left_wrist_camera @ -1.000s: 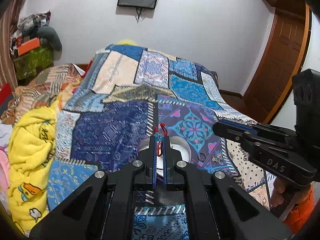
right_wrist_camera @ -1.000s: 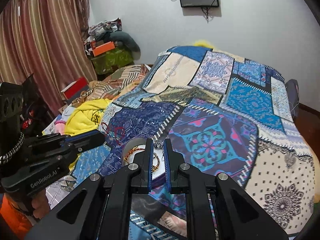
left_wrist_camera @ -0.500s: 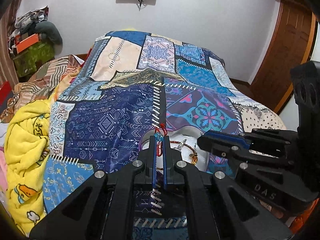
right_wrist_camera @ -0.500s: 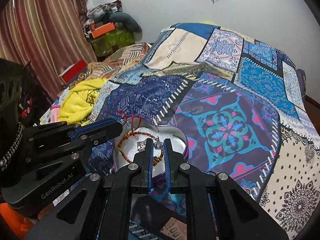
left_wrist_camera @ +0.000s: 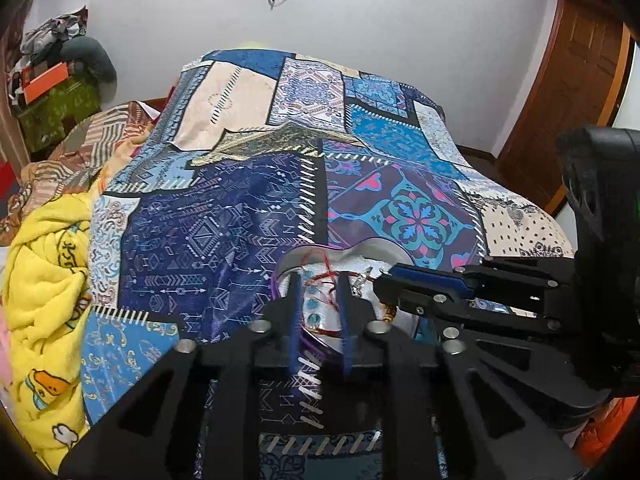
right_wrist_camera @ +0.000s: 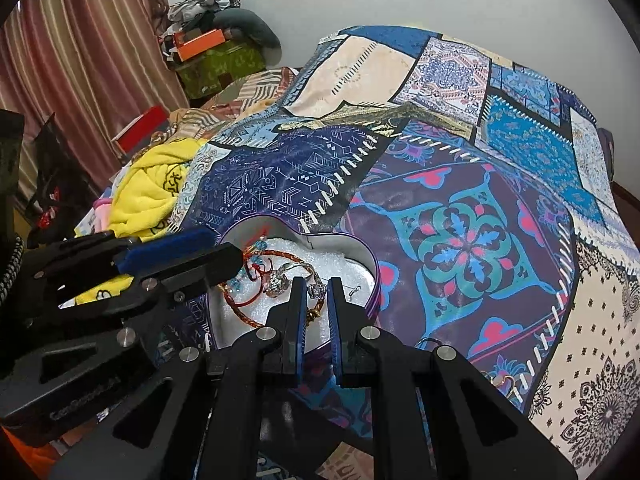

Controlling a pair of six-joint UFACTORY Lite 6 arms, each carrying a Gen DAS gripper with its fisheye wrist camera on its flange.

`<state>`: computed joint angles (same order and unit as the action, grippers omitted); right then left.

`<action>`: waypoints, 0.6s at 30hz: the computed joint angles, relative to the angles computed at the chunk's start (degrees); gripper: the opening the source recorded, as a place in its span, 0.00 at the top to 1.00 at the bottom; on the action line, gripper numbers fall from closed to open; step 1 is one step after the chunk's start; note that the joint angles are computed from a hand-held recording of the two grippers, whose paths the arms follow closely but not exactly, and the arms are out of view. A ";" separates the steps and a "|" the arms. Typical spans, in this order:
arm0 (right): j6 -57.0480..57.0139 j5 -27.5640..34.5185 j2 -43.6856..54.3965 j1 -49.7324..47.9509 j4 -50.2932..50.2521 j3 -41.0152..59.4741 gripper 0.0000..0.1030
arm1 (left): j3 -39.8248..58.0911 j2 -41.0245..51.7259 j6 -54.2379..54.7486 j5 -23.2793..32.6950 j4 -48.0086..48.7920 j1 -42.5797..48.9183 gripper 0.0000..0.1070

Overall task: Organize jewelry
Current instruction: 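Carry the red bracelet and earring over the heart tin while both grippers open to drop them, then move both grippers from the tin back toward the remaining rings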

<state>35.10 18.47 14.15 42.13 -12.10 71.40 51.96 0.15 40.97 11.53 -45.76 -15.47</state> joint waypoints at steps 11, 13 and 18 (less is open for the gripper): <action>10.90 2.18 -4.63 1.92 -10.98 -2.19 0.61 | -0.42 -4.26 -9.26 0.68 7.73 2.66 0.68; 11.91 2.57 -6.01 2.04 -11.94 -2.92 0.61 | -0.59 -5.32 -11.10 1.02 9.45 2.84 0.68; 16.33 4.44 -10.51 2.46 -16.24 -5.06 0.61 | -1.11 -8.15 -18.04 1.91 15.77 2.19 0.68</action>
<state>51.43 22.91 3.64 44.58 -28.35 66.35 50.84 -8.00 22.93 13.44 -29.99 -13.27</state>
